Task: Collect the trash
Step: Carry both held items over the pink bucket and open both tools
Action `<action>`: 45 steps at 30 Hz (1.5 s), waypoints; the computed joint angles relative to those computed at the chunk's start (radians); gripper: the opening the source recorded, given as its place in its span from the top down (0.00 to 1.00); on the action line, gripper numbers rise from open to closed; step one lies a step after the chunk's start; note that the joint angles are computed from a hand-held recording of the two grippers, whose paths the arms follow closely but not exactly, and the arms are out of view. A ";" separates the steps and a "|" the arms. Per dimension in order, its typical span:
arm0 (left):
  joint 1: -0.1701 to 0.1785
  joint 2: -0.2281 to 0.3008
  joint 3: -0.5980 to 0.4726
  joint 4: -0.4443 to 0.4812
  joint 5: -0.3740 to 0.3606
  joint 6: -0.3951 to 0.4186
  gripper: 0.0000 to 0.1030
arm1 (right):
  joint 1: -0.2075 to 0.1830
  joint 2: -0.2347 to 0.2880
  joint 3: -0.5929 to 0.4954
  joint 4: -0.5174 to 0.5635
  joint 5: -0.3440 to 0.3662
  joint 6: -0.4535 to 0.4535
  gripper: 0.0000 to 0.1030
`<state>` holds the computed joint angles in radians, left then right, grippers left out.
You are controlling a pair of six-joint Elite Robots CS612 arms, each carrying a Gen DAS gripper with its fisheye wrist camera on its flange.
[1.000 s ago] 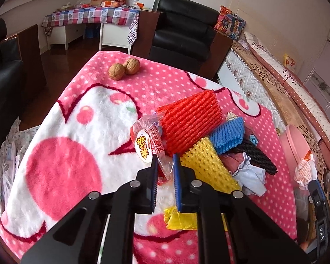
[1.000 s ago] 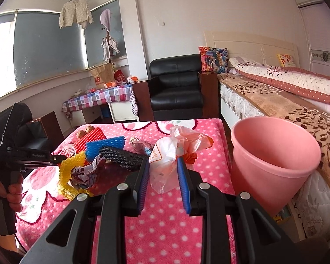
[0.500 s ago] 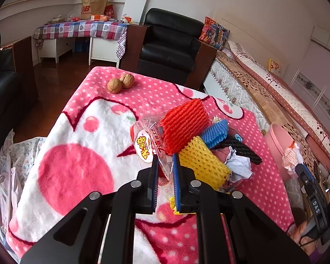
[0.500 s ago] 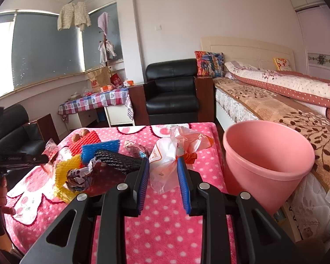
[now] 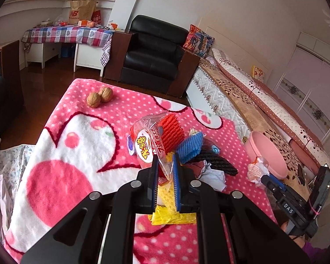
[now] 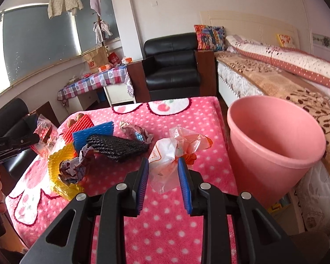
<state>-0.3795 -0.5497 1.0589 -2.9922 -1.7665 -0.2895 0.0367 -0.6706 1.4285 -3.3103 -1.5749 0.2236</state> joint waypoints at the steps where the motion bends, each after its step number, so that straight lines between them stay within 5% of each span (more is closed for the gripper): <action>1: -0.003 0.000 -0.005 0.004 -0.002 0.006 0.89 | -0.003 -0.001 -0.002 0.015 0.017 0.004 0.74; 9: -0.042 -0.006 -0.050 0.010 -0.027 0.102 0.89 | -0.037 -0.041 0.011 -0.002 0.124 0.059 0.74; 20: -0.097 0.003 -0.186 -0.020 -0.148 0.228 0.89 | -0.081 -0.167 0.014 -0.014 0.153 0.041 0.73; 30: -0.141 0.134 -0.417 0.195 -0.242 0.253 0.89 | -0.108 -0.160 0.032 0.076 0.017 0.105 0.73; 39: -0.184 0.264 -0.610 0.407 -0.231 0.351 0.89 | -0.149 -0.093 0.024 0.159 -0.020 0.185 0.72; 45: -0.199 0.393 -0.848 0.591 -0.218 0.360 0.84 | -0.167 -0.068 0.016 0.178 -0.017 0.189 0.66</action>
